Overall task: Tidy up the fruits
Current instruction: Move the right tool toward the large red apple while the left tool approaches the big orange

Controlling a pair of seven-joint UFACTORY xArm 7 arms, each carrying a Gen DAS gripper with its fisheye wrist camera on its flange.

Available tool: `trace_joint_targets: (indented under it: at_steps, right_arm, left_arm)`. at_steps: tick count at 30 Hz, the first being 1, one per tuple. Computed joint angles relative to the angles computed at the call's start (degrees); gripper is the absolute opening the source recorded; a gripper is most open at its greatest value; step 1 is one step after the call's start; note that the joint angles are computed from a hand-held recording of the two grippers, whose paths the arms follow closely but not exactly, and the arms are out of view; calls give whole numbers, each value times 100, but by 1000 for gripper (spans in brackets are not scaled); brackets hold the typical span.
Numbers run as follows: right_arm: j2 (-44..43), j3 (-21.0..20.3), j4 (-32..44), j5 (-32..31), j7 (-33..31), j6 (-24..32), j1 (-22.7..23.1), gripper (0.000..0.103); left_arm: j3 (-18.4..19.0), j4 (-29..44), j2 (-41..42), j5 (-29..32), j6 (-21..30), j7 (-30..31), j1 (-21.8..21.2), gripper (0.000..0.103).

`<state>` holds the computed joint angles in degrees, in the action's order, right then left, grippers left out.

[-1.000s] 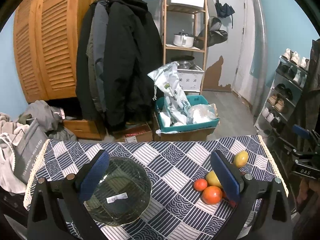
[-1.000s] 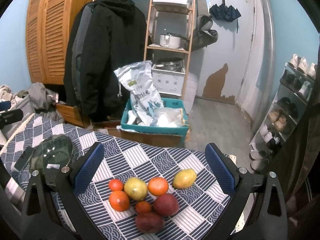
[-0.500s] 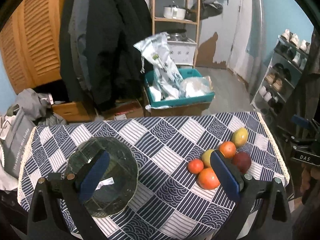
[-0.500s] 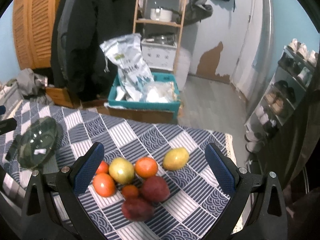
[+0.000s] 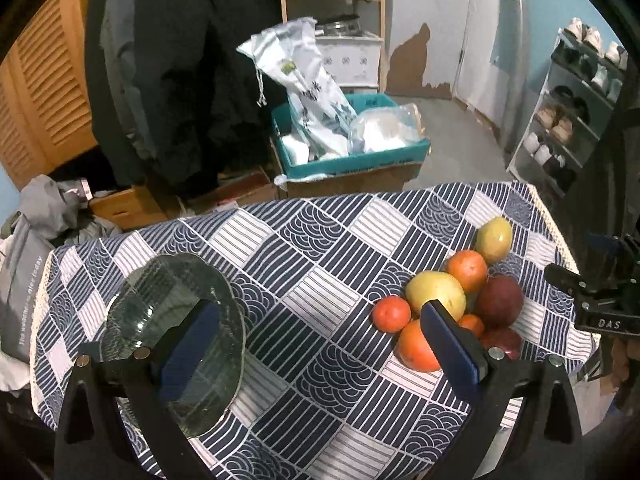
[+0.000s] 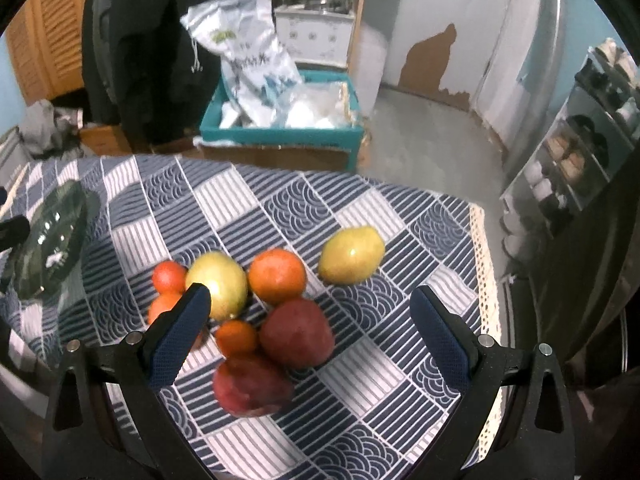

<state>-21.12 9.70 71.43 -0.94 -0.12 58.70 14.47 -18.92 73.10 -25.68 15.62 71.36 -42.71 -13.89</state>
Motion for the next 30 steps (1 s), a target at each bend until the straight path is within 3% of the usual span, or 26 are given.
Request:
trace_joint_targets:
  at_steps: [25,30]
  right_arm:
    - [942,-167,-202,274,-301,544,44,95]
    - [1151,-241,-158,673,-350,691,45,82]
  left_arm:
    - [223,-236,1052,-332,-548,57,-652,101]
    - [278,-226,1236,-512,-665,221,-777,101]
